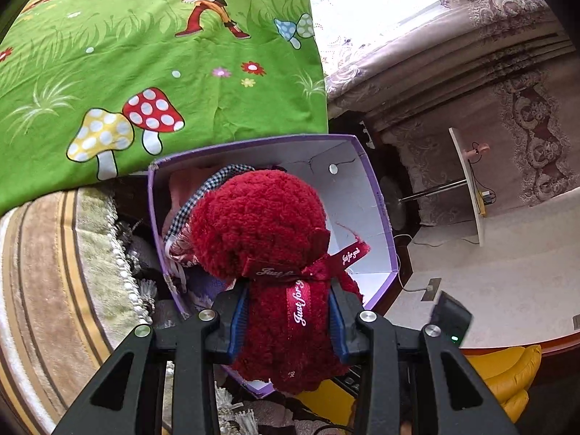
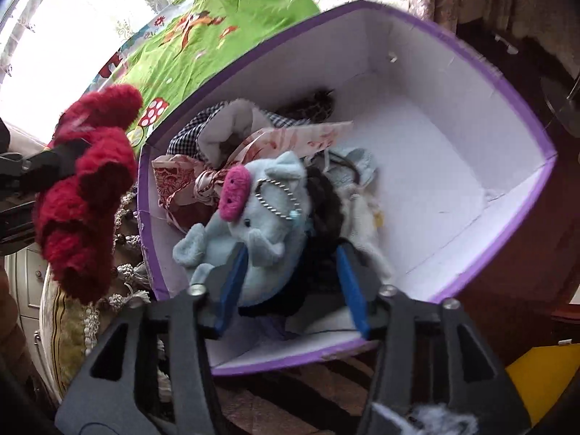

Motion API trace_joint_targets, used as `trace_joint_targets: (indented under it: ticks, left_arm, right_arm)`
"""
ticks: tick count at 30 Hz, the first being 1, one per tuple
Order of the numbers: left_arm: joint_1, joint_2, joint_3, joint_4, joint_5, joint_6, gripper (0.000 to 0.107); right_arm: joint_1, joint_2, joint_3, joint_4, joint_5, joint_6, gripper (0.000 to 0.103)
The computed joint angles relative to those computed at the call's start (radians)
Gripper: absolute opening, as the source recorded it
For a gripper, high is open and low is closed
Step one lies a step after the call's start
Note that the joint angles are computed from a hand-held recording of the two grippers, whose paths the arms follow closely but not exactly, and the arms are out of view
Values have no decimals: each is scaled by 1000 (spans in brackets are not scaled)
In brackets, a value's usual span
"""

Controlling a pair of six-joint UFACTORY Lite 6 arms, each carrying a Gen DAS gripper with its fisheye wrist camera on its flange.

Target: Organize soft objects

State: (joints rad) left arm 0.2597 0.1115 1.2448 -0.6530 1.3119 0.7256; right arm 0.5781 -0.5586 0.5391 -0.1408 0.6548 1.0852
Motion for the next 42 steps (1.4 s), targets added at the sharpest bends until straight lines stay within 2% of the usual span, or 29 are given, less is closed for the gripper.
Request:
trace_joint_targets:
  ticks: [6,10,14,20,25,31,34,39,42]
  left_arm:
    - [-68,-66,-117,20,-73,-21,39]
    - [-150,-103,-193,41,-145,-43,39]
    - [-229,-93,-228,74,-203,-54,39]
    - [-318,-102,-307,135,-326,-58,39]
    - [-349,-101,-377,163,-400,-77,49]
    - [-341,-129,-344,175,-365,-104,66]
    - [-273,-166,-336,166,-311,-66,71]
    - [-70,-231,-301,94,-143,89,78]
    - [93,-249,-301,55,-41,241,78]
  right_arm:
    - [144,-145,38,-247,334,216,67]
    - [219,-159,75,-385,531,313,69]
    - [230,-149,97,-425,570,296,71]
    - [209,-144,91,-420,546,278,73]
    - [217,-131,83,-415,521,297,73]
    - [232,-119,90,-413,512,303,73]
    - [247,-113,103,-416,526,312,73]
    - [298,-87,141,-420,574,351,76]
    - [342,-61,178,-424,618,392,78]
